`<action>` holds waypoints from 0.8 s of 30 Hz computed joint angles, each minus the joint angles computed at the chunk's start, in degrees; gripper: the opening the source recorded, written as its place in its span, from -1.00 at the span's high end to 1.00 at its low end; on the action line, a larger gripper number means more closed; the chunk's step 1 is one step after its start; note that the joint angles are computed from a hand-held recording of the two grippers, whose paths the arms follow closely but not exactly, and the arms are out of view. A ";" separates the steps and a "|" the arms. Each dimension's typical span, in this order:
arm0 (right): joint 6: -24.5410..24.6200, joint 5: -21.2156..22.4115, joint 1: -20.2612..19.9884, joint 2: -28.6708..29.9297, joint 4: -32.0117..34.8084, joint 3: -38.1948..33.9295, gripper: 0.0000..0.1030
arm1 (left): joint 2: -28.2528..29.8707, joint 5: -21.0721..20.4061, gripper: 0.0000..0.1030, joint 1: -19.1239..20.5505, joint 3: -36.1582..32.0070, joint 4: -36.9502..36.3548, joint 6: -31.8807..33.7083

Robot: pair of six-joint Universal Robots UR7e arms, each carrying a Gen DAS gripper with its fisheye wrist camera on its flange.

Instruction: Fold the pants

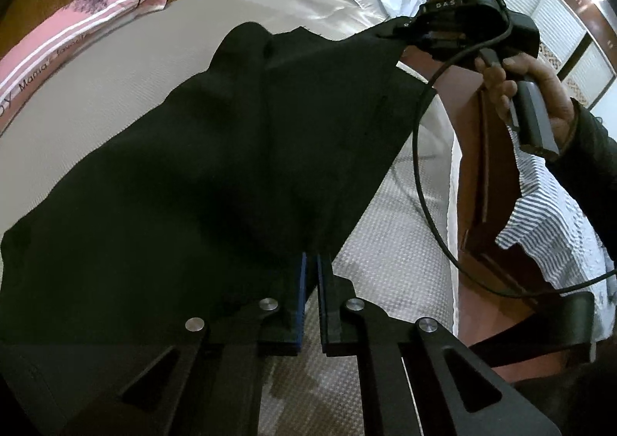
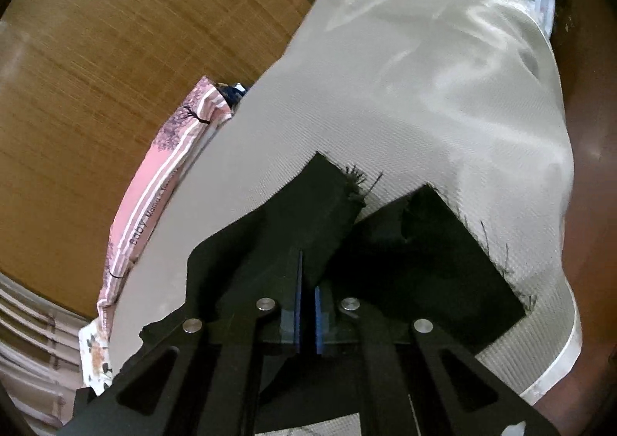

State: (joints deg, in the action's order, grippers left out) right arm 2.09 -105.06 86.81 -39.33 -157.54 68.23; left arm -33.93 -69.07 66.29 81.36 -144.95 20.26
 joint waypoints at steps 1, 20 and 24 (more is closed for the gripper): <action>0.75 0.63 -0.18 -0.04 -0.49 0.15 0.92 | 0.05 0.31 0.89 -0.18 0.24 -0.60 0.21; 0.85 3.08 1.29 -0.84 -1.00 -0.34 0.93 | 4.83 7.12 0.76 -1.26 -4.68 1.28 -0.76; -0.21 1.69 1.47 -1.49 -2.91 1.36 0.93 | 4.41 6.38 0.89 -1.44 -4.10 0.57 0.75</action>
State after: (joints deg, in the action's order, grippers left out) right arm 1.88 -103.37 88.28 -40.83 -160.45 69.59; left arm -29.53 -62.69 64.84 77.26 -144.38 21.01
